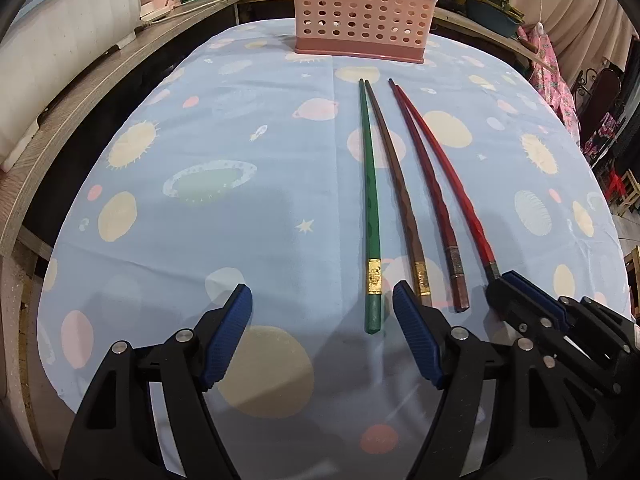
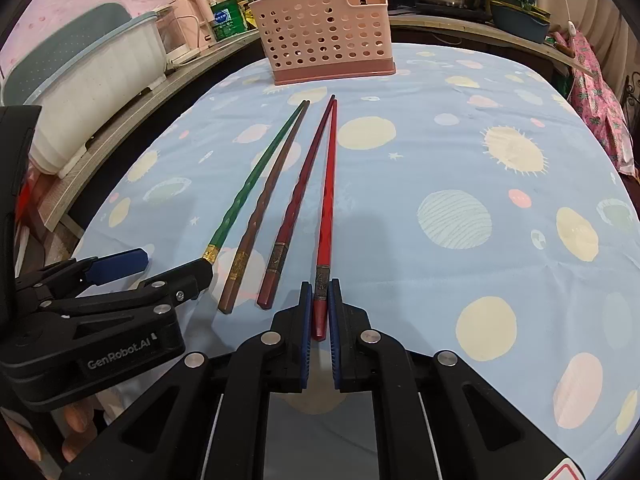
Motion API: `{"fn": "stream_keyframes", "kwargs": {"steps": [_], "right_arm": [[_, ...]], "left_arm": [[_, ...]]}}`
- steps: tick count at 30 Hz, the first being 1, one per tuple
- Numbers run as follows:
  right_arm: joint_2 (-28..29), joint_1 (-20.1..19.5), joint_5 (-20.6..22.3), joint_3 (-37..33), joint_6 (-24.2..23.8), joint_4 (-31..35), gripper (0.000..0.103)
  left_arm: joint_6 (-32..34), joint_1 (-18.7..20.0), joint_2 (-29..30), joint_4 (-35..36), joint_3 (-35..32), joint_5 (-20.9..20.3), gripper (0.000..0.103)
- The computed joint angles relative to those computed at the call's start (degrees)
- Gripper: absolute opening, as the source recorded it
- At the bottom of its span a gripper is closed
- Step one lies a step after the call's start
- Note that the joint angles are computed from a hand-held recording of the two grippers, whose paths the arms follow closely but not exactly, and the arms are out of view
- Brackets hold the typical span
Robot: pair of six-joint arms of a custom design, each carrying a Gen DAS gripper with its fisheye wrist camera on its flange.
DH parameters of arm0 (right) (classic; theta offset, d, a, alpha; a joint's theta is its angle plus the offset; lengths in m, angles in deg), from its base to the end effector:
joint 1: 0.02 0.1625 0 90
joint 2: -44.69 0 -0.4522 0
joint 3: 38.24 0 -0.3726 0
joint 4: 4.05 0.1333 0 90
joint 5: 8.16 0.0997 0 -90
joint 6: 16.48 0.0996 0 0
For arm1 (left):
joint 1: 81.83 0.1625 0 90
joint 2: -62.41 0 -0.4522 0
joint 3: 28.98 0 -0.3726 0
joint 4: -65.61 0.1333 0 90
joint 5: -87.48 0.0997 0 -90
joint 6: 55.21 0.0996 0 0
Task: Organize utensils
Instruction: 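Close the left tool on a green chopstick while the right tool grasps a red chopstick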
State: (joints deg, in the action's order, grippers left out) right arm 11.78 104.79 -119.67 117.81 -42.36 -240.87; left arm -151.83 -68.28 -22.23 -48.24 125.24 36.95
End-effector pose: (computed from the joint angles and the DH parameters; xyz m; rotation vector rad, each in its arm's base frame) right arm 0.1714 -0.2696 0.0514 0.8336 -2.5557 0.5113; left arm -0.1355 -0.2349 0.1385 -0.0578 2.2351 -0.7353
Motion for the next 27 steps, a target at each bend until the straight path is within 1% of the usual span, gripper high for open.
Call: {"fn": "stream_keyframes", "kwargs": {"steps": [3,7,9,11,12,14,15,17,18,19,20,22,25,27], "right_arm": [[0.12,-0.45,0.43,0.38,-0.34,-0.66,0.007],[0.17,-0.68,0.71,0.57,-0.49,-1.00,0.007],[0.16,-0.73,0.83,0.56,-0.49,-1.02,0.007],[0.20,-0.79,0.94,0.66,-0.52,-1.21,0.007],[0.21,-0.81,0.98,0.68,-0.54,-1.26,0.007],[0.17,-0.88,1.03,0.75,-0.52,-1.24,0.007],[0.17,-0.83,0.97,0.72,-0.49,-1.20,0.007],[0.03,-0.89,1.05,0.92,-0.35,-1.12,0.007],[-0.07,-0.98,1.13,1.03,-0.32,-1.06,0.007],[-0.24,-1.00,1.14,1.07,-0.19,-0.82,0.007],[-0.34,-0.98,1.06,1.13,-0.02,-0.66,0.007],[-0.80,-0.88,0.85,1.12,0.35,0.10,0.007],[-1.99,-1.16,1.04,1.21,1.00,1.60,0.007],[-2.96,-1.43,1.35,1.48,1.37,2.31,0.007]], "left_arm": [[0.50,0.97,0.76,-0.91,0.00,0.10,0.069],[0.52,1.21,1.64,-0.73,-0.24,0.62,0.069],[0.77,1.18,1.71,-0.90,-0.19,0.83,0.066],[1.04,1.07,1.49,-0.90,-0.15,0.92,0.058],[1.14,1.06,1.33,-0.79,-0.17,0.89,0.056],[1.43,1.13,0.76,-0.45,-0.26,0.82,0.043],[1.69,1.18,0.38,-0.60,-0.23,0.73,0.040],[2.53,1.32,-0.55,-1.26,-0.07,0.48,0.027],[3.10,1.38,-0.91,-1.78,0.08,0.37,0.025],[3.64,1.42,-1.25,-2.35,0.24,0.24,0.020],[4.51,1.51,-1.80,-3.34,0.53,0.07,0.013],[5.50,1.52,-2.10,-4.73,0.85,-0.27,0.008],[5.97,1.42,-2.53,-6.16,1.15,-0.66,0.007],[5.61,1.06,-2.98,-5.79,1.12,-0.68,0.007]]}}
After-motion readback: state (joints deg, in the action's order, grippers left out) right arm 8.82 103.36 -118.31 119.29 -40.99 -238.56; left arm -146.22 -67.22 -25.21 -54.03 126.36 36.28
